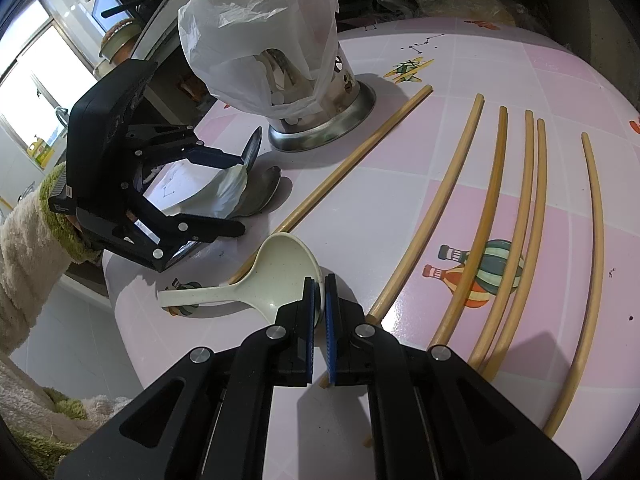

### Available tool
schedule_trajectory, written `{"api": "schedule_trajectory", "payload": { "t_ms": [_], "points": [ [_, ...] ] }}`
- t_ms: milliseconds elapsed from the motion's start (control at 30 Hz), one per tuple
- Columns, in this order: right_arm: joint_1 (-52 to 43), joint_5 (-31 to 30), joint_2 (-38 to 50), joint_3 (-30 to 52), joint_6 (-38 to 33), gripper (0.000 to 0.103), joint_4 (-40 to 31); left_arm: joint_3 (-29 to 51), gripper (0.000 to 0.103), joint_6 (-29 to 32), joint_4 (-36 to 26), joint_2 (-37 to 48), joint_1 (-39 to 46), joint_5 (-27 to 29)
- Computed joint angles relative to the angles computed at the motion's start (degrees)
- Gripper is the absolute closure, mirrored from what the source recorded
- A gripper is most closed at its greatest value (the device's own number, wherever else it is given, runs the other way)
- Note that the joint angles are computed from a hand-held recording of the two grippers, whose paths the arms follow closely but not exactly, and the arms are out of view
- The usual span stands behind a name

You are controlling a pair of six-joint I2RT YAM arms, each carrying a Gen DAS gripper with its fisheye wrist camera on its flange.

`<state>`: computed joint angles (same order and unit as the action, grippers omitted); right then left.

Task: Organize utensils
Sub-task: 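Grasp the white rice spoon by its handle with the left gripper, then lift the white rice spoon with the left gripper toward the utensil holder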

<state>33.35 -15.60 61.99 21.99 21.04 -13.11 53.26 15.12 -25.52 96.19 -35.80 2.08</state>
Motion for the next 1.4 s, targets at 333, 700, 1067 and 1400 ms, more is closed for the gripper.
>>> {"api": "schedule_trajectory", "payload": {
  "t_ms": [333,700,1067,1400],
  "points": [
    [0.2,0.2,0.2,0.0,0.2,0.098,0.3,-1.0,0.041,0.3,0.5,-1.1,-0.2,-0.8],
    [1.0,1.3,0.6,0.5,0.8,0.098,0.0,-3.6,0.042,-1.9,2.0,-4.9,-2.2,-3.9],
    [2.0,4.4,-0.5,1.0,1.7,0.098,-1.1,-7.9,0.042,-7.3,2.8,-16.1,-4.7,-9.8],
    [5.0,8.8,-2.6,1.5,3.6,0.098,-2.9,-8.9,0.042,-12.3,0.8,-25.8,-6.2,-15.1]
  ]
}}
